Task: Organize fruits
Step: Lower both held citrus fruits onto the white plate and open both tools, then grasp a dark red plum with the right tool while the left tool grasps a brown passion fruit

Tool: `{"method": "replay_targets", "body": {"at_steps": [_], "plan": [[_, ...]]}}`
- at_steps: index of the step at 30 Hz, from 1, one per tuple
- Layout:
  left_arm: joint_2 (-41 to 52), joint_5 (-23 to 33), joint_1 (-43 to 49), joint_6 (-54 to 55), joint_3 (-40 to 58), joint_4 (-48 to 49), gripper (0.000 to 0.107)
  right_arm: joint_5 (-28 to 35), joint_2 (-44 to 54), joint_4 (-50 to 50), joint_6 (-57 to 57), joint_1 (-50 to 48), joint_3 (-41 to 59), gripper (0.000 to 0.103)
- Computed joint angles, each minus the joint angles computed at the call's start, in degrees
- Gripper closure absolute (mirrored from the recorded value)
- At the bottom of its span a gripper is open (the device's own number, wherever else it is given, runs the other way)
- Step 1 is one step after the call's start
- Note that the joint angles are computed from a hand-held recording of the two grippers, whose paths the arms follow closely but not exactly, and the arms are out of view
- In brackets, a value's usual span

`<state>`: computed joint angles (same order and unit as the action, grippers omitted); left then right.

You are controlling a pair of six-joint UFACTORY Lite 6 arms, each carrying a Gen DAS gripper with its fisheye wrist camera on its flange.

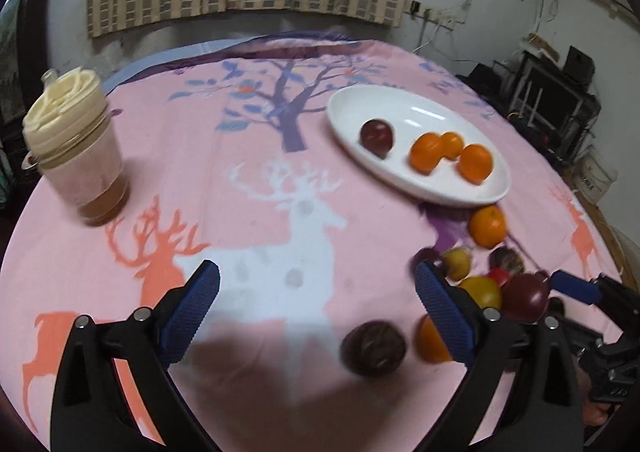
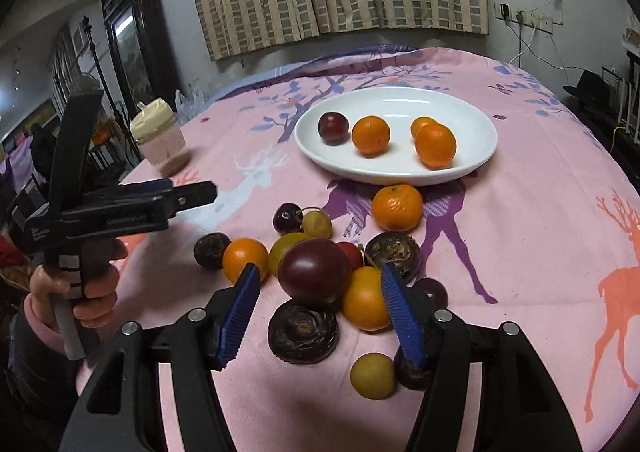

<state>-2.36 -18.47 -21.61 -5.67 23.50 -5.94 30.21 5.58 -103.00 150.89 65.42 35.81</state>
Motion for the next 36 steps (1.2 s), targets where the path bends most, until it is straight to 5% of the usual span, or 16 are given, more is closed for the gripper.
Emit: {"method": "replay_targets", "body": {"at_steps": [4, 12, 22, 31, 36], "plan": [[-3.5, -2.0, -0.1, 5.9, -3.5, -5.5, 0.011, -0.1, 2.7, 0.7, 0.9, 0.1, 2.4, 0.040], [-7.2, -1.6, 5.2, -10.7, -5.9, 13.2, 0.011, 1.3, 6.7, 7.9, -8.6, 0.5, 7.0, 0.043], [-6.1, -1.2, 8.9, -18.9, -5.1, 21.5, 0.011, 4.3, 11.2, 17.0, -20.4, 1.4, 12.3, 0.059], [-4.1, -1.5, 7.9, -25.2, -5.1, 35.0, 0.011, 6.3, 3.6, 16.5, -14.6, 3.9, 6.7, 0.062], [-3.5, -1.4, 4.2, -20.5, -6.8, 35.6, 0.037, 9.4, -2.8, 19.2, -14.6, 7.0, 2.7, 0.062]]}}
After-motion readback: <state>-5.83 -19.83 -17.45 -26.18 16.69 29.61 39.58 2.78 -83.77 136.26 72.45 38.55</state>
